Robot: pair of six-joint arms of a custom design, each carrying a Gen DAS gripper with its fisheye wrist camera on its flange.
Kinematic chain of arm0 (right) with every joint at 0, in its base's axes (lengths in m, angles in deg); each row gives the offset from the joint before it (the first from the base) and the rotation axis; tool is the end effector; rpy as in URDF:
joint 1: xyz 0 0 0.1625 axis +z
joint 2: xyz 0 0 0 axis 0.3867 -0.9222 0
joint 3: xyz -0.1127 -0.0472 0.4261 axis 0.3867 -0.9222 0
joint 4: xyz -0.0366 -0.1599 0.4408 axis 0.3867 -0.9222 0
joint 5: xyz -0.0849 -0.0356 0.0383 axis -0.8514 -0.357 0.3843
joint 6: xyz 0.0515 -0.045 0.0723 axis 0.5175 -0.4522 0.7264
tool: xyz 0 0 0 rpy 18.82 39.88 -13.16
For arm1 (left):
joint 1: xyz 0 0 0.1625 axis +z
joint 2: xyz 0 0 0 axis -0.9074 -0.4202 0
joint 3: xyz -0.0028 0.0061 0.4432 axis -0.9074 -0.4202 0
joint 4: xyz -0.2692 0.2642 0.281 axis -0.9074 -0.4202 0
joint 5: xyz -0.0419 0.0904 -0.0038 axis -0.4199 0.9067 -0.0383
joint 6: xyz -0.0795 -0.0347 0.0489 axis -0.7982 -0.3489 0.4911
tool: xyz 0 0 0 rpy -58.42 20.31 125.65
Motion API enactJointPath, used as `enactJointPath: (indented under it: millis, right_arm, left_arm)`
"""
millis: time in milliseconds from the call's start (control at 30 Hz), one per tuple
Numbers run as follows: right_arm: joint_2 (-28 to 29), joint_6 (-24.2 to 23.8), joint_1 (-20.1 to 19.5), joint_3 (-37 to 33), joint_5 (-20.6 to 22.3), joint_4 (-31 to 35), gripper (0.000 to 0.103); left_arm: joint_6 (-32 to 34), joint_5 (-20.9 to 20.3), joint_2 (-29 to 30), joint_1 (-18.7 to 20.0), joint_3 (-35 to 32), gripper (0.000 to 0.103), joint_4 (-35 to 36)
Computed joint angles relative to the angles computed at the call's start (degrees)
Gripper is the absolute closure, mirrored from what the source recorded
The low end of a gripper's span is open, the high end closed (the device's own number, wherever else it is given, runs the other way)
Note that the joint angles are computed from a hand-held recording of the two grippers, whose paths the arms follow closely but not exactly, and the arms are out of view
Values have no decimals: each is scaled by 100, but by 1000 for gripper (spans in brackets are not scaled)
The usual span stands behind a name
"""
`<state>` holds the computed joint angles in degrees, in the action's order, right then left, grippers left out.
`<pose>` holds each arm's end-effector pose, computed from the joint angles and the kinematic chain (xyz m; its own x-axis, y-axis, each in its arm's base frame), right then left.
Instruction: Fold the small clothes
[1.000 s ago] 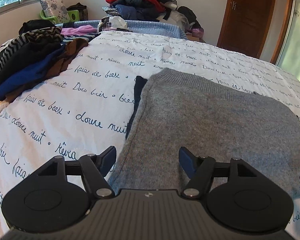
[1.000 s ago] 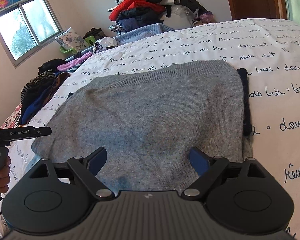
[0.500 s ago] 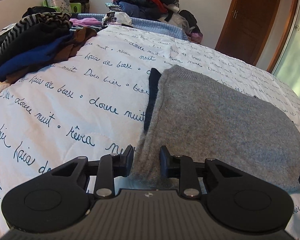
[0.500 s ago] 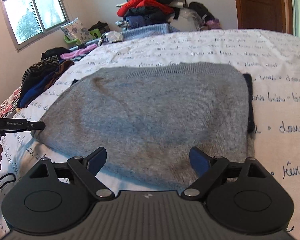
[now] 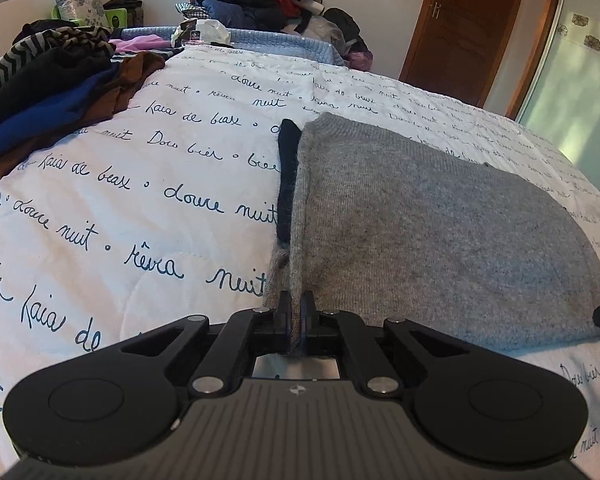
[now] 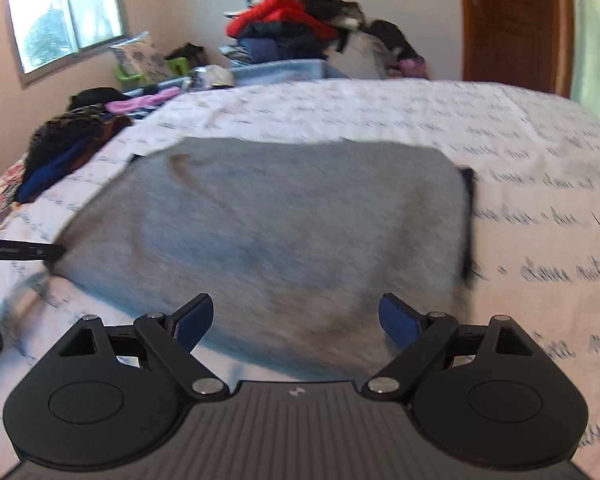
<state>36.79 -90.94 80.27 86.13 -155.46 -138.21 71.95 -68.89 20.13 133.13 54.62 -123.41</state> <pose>0.2894 -0.7637 0.0956 -0.6901 -0.5138 0.5097 -0.7176 0.5773 -0.3896 -0.0441 -0.6696 0.3385 -0.7849 -0.2478 -0.5679 0.2985 0.6519 -0.6971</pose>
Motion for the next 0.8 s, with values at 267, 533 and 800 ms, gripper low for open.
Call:
enactJointPath:
  millis: [267,533,800]
  right_arm:
    - [786,-2476,533,-6,153,-1090,12]
    - [1561,-3551,726,-409,-134,-1836,12]
    - [2192,-4531,780,-711,-156,-2897,12]
  left_arm:
    - [-61,-60,44,1,-491,31,126]
    - [-474,-826,507,365,-1668,23,1016]
    - [-846,-1909,1102,859,-2932,22,2299]
